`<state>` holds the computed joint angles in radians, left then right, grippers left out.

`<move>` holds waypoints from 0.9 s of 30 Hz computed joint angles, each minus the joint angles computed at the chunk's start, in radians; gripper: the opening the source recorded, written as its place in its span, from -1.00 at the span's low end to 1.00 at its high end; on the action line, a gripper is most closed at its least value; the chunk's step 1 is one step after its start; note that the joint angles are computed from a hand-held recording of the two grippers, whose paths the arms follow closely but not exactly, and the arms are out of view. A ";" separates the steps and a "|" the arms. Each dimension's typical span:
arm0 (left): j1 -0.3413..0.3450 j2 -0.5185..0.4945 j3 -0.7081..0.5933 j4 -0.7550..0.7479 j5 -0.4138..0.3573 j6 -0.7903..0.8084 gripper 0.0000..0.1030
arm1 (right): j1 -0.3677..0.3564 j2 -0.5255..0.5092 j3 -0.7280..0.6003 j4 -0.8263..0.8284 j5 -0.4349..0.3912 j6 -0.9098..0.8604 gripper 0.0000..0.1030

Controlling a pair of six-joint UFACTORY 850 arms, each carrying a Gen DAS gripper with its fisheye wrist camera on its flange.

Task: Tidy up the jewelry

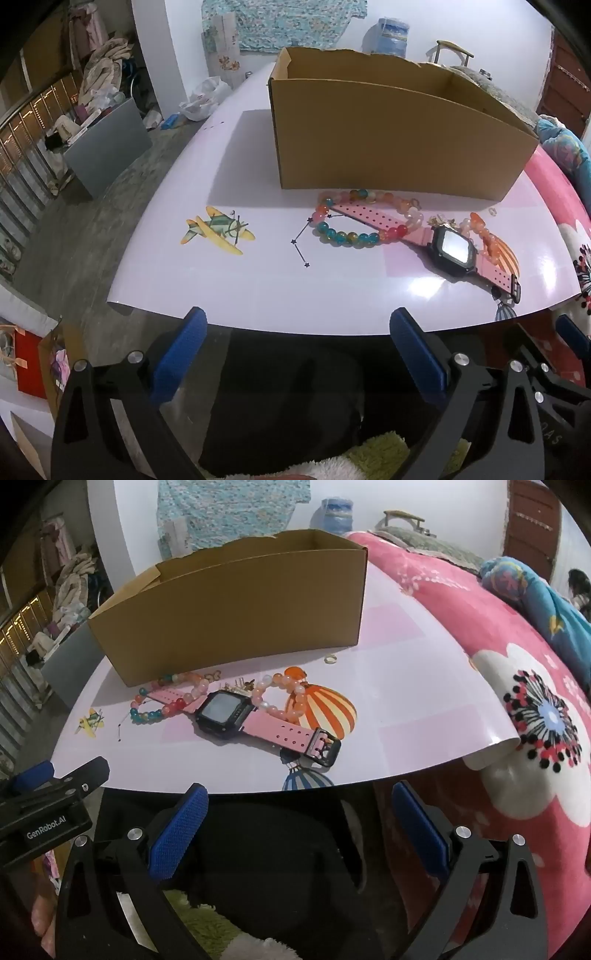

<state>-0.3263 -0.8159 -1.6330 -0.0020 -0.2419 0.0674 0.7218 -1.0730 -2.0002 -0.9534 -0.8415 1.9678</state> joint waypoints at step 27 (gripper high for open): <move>0.011 0.006 0.015 0.012 0.000 -0.008 0.89 | 0.001 -0.014 -0.030 0.008 -0.010 -0.014 0.84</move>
